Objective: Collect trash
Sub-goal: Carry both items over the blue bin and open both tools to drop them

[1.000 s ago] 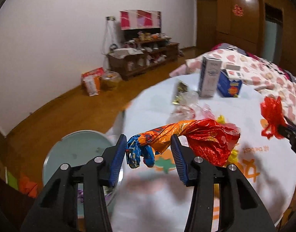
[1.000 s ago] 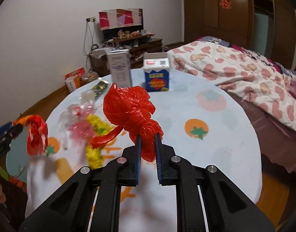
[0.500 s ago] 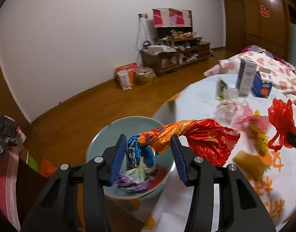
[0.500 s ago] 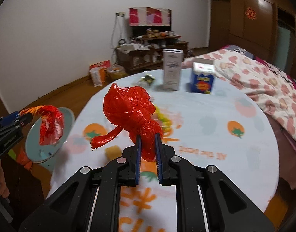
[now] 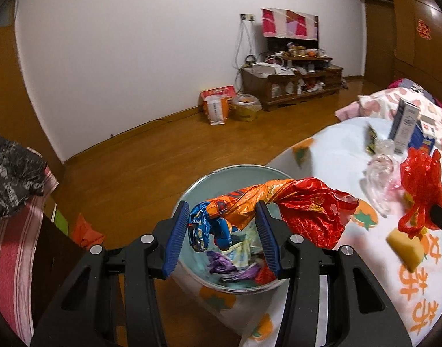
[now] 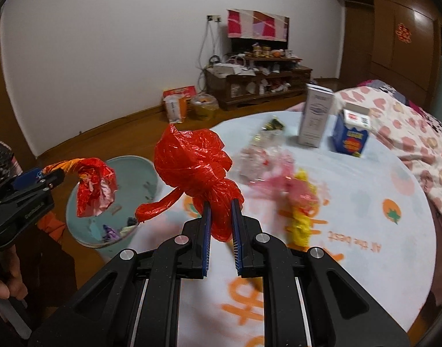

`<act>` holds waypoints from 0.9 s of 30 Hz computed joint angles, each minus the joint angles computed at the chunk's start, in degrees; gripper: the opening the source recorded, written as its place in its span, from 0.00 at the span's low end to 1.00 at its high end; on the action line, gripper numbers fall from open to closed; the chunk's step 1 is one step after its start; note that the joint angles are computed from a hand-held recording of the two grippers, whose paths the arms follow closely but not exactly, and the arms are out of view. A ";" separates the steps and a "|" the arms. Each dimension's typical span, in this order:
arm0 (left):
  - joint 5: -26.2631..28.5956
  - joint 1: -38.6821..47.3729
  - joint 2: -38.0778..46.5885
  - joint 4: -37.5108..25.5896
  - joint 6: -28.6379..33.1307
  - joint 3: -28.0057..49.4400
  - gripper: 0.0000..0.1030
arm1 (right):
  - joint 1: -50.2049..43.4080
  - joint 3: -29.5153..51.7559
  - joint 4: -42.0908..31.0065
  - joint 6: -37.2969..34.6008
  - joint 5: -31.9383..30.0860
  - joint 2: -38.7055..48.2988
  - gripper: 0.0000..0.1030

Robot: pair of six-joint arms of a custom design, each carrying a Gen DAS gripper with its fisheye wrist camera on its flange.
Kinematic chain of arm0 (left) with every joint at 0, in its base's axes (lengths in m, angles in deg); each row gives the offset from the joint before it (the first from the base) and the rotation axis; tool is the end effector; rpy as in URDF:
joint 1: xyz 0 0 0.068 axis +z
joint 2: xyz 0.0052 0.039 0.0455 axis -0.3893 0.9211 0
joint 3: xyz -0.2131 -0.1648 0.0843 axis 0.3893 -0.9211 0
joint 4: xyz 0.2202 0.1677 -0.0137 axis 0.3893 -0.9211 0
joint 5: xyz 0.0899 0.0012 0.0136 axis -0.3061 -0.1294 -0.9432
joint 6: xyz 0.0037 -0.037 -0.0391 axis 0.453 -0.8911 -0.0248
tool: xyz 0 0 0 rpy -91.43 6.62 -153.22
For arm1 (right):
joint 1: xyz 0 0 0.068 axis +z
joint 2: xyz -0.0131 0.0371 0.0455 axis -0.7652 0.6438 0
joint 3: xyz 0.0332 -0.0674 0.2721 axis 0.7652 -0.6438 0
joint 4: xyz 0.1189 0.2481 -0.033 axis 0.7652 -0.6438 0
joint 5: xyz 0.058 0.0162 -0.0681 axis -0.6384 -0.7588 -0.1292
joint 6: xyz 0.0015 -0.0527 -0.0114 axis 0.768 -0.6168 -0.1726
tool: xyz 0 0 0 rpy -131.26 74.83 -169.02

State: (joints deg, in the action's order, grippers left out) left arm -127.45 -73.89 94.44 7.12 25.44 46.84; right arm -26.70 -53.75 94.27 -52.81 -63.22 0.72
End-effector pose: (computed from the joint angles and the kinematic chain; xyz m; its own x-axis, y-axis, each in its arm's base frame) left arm 0.2357 -0.2534 0.0723 -0.6563 0.0706 -0.7512 -0.0507 0.9892 0.1373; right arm 0.1883 0.0695 0.0766 -0.6501 0.0453 -0.7585 0.0202 0.9989 0.0424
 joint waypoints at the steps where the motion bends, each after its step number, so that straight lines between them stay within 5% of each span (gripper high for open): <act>1: 0.01 0.42 -0.60 0.09 -0.26 -0.71 0.46 | 1.18 0.73 0.05 0.30 0.58 0.97 0.14; 27: 2.83 10.89 2.01 1.50 -2.40 -1.93 0.46 | 7.73 22.59 -4.26 2.96 0.63 23.46 0.14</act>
